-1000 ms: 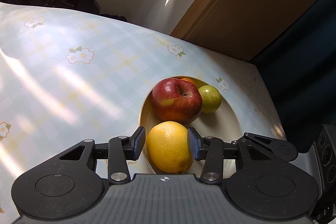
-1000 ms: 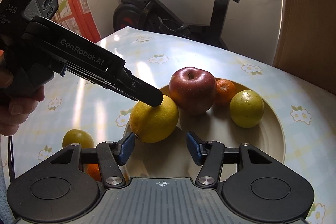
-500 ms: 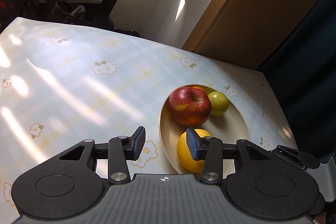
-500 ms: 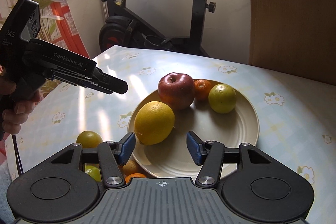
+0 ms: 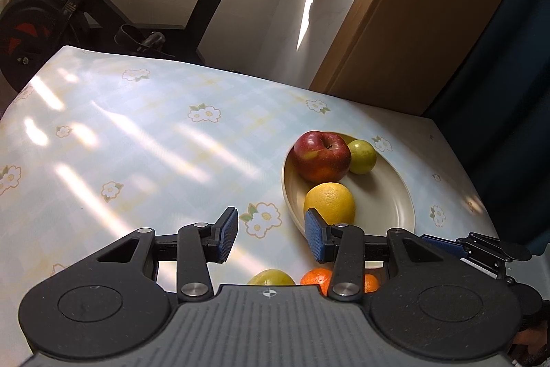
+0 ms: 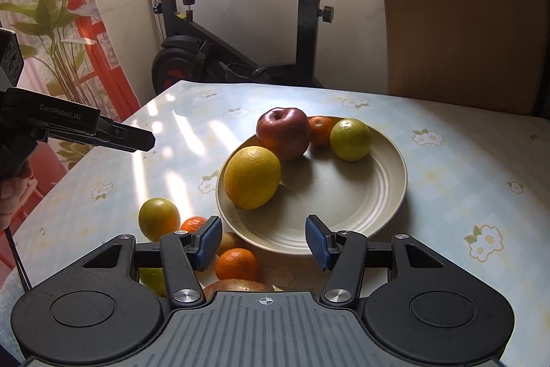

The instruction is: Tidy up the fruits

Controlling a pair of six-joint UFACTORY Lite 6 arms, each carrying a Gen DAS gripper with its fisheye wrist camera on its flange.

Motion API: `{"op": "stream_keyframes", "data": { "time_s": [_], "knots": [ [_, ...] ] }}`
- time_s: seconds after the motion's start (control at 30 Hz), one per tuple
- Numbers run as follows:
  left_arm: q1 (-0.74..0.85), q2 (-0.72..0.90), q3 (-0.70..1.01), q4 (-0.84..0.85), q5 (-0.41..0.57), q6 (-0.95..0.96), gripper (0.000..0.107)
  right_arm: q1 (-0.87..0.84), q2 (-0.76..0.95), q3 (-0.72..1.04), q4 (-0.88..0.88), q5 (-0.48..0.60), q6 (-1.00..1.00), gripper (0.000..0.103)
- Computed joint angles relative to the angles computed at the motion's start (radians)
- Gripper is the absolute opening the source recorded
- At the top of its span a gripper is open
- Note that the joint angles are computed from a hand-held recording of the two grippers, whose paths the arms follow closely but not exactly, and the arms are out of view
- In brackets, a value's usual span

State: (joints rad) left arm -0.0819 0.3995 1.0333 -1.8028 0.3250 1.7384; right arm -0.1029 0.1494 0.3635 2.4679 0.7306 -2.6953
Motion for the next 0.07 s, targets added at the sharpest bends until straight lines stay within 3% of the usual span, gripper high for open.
{"op": "stream_keyframes", "data": {
  "time_s": [0.07],
  "knots": [
    [-0.005, -0.026, -0.033, -0.042, -0.001, 0.044, 0.045, -0.009, -0.021, -0.028, -0.003, 0.008, 0.0, 0.051]
  ]
}}
